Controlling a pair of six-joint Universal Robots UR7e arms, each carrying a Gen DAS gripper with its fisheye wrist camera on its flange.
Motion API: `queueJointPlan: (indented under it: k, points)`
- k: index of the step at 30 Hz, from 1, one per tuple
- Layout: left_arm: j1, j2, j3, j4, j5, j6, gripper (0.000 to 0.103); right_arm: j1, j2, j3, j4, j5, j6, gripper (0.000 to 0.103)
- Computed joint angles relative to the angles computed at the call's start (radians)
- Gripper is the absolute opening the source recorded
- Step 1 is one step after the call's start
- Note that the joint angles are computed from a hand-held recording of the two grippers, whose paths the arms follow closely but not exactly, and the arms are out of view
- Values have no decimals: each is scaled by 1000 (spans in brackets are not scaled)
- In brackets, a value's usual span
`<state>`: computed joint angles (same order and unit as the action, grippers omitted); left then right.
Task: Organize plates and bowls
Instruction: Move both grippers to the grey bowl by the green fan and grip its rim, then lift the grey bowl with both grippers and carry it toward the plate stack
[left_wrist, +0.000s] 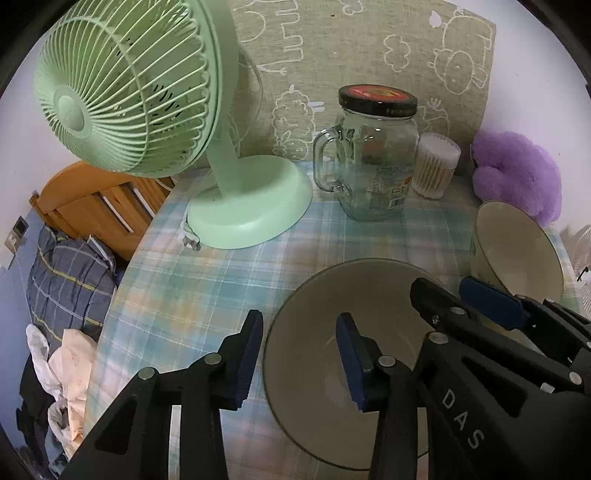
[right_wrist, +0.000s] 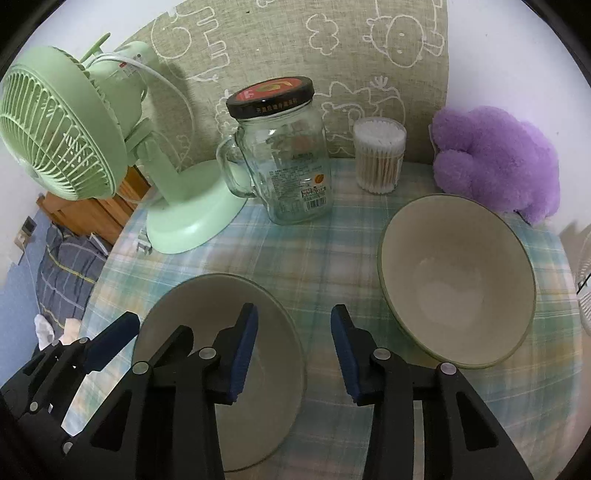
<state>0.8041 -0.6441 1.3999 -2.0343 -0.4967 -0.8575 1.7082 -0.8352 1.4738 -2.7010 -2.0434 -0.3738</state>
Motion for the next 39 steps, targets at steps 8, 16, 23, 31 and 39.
queueJointPlan:
  k: [8, 16, 23, 31, 39]
  points:
    - [13, 4, -16, 92, -16, -83, 29, 0, 11, -1, 28, -34, 16, 26]
    - [17, 1, 4, 40, -11, -48, 29, 6, 24, 5, -11, -62, -20, 22]
    - [18, 3, -7, 65, -25, -70, 28, 5, 22, 10, -11, -71, -20, 22]
    - [5, -16, 11, 51, -56, -72, 28, 17, 5, 22, -3, -95, -3, 23]
    - [-39, -62, 65, 21, -60, -66, 28, 49, -58, 89, -39, -117, 25, 23]
